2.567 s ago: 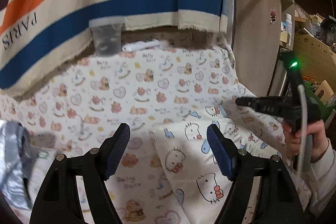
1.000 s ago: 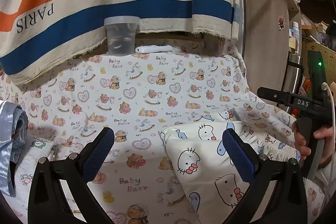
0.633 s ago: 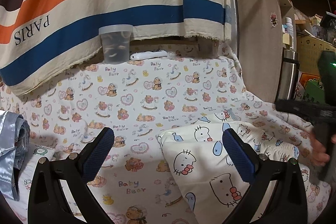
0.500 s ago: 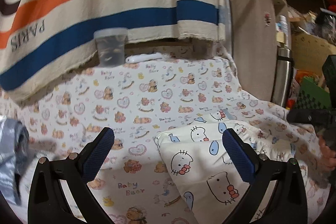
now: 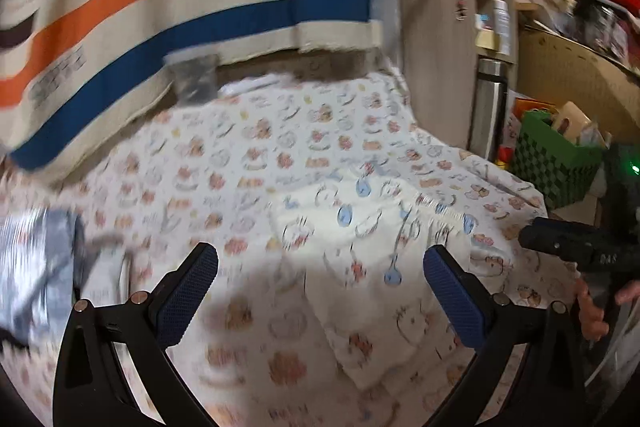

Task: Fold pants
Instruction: 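Grasp the white Hello Kitty pants edge with the left gripper, then grasp the pants with the right gripper beside the left gripper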

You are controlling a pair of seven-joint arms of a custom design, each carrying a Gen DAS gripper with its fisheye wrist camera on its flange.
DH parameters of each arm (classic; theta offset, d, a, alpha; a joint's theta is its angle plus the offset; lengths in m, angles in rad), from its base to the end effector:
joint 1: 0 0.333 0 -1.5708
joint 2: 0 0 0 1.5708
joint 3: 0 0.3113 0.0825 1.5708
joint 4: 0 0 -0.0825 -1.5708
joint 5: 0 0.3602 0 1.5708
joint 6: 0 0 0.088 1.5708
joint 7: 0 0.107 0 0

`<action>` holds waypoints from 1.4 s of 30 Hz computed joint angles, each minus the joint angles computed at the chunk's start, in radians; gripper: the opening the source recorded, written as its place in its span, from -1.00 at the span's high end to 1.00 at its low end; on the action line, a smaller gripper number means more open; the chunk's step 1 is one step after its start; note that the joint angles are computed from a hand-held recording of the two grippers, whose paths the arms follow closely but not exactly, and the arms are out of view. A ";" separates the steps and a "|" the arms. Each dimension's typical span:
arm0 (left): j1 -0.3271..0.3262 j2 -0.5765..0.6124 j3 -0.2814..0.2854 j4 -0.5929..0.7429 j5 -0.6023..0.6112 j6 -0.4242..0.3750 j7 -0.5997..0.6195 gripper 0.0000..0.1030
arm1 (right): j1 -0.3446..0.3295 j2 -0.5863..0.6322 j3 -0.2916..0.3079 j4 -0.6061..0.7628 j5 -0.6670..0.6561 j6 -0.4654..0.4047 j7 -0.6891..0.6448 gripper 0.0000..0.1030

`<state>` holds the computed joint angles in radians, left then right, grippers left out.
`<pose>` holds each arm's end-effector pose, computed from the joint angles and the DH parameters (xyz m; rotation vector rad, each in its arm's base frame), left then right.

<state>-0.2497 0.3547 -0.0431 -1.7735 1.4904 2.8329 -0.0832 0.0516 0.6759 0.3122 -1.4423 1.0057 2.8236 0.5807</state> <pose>0.6049 -0.2327 0.4121 -1.6375 1.5547 -0.8511 0.7155 0.1669 0.3715 -1.7728 1.2512 -0.2126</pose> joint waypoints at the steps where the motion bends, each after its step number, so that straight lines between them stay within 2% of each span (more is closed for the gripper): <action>1: 0.006 -0.003 -0.006 -0.016 -0.032 0.006 0.008 -0.98 | 0.006 -0.014 -0.005 -0.020 -0.010 0.010 -0.008 -0.99; 3: 0.018 -0.005 -0.014 -0.053 -0.107 0.033 0.022 -0.98 | 0.037 -0.048 -0.046 -0.067 -0.075 0.007 0.021 -0.99; 6: 0.015 0.001 -0.001 -0.083 -0.132 0.069 -0.023 -0.96 | 0.019 -0.065 -0.031 -0.097 -0.085 -0.009 -0.018 -0.97; 8: 0.015 0.012 0.003 -0.089 -0.152 0.089 -0.022 -0.83 | 0.024 -0.064 -0.042 -0.101 -0.102 -0.021 -0.008 -0.65; 11: 0.030 0.036 -0.012 -0.090 -0.277 0.113 0.095 -0.50 | 0.046 -0.044 -0.074 -0.083 -0.159 -0.062 0.043 -0.38; 12: 0.048 0.045 -0.028 -0.096 -0.343 0.139 0.154 -0.38 | 0.054 -0.038 -0.079 -0.081 -0.173 -0.055 0.053 -0.33; 13: 0.064 0.055 -0.040 -0.100 -0.395 0.166 0.196 -0.34 | 0.058 -0.033 -0.079 -0.080 -0.181 -0.044 0.057 -0.28; 14: 0.090 0.066 -0.064 -0.105 -0.460 0.197 0.251 -0.33 | 0.055 -0.029 -0.068 -0.079 -0.180 -0.029 0.049 -0.28; 16: 0.168 0.090 -0.153 -0.117 -0.616 0.230 0.395 -0.28 | 0.049 -0.023 -0.048 -0.078 -0.175 -0.005 0.033 -0.28; 17: 0.173 0.101 -0.160 -0.120 -0.663 0.246 0.430 -0.23 | 0.047 -0.022 -0.037 -0.079 -0.171 0.012 0.020 -0.28; 18: 0.147 0.094 -0.132 -0.118 -0.640 0.244 0.397 -0.21 | 0.045 -0.022 -0.028 -0.082 -0.168 0.028 0.008 -0.28; 20: 0.136 0.093 -0.124 -0.119 -0.680 0.239 0.421 -0.18 | 0.042 -0.027 -0.009 -0.091 -0.163 0.061 -0.024 -0.28; 22: 0.138 0.096 -0.126 -0.124 -0.726 0.255 0.444 0.14 | 0.031 -0.033 0.015 -0.099 -0.153 0.077 -0.059 -0.28; 23: 0.167 0.103 -0.162 -0.123 -0.769 0.253 0.486 0.61 | 0.027 -0.037 0.023 -0.102 -0.149 0.077 -0.072 -0.28; 24: 0.206 0.113 -0.210 -0.122 -0.817 0.249 0.536 0.88 | 0.021 -0.041 0.033 -0.107 -0.141 0.080 -0.091 -0.28; 25: 0.217 0.116 -0.223 -0.124 -0.842 0.261 0.555 0.90 | 0.020 -0.043 0.038 -0.107 -0.135 0.082 -0.103 -0.28; 27: 0.207 0.107 -0.205 -0.134 -0.865 0.302 0.564 0.93 | 0.020 -0.047 0.051 -0.111 -0.124 0.099 -0.143 -0.28; 29: 0.219 0.099 -0.217 -0.139 -0.896 0.327 0.594 0.93 | 0.019 -0.048 0.069 -0.114 -0.114 0.117 -0.196 -0.34; 30: 0.229 0.094 -0.228 -0.137 -0.911 0.331 0.615 0.93 | 0.028 -0.048 0.068 -0.115 -0.125 0.120 -0.218 -0.44; 31: 0.225 0.089 -0.223 -0.132 -0.921 0.330 0.627 0.93 | 0.034 -0.049 0.069 -0.116 -0.131 0.120 -0.236 -0.67; 32: 0.212 0.086 -0.210 -0.124 -0.931 0.325 0.634 0.93 | 0.038 -0.048 0.077 -0.116 -0.141 0.121 -0.273 -0.72; 36: 0.242 0.097 -0.250 -0.082 -0.999 0.306 0.715 0.93 | 0.071 -0.044 0.083 -0.119 -0.187 0.116 -0.365 -0.72; 42: 0.168 0.090 -0.168 -0.049 -1.046 0.321 0.759 0.94 | 0.154 -0.005 0.044 -0.076 -0.288 0.137 -0.366 -0.72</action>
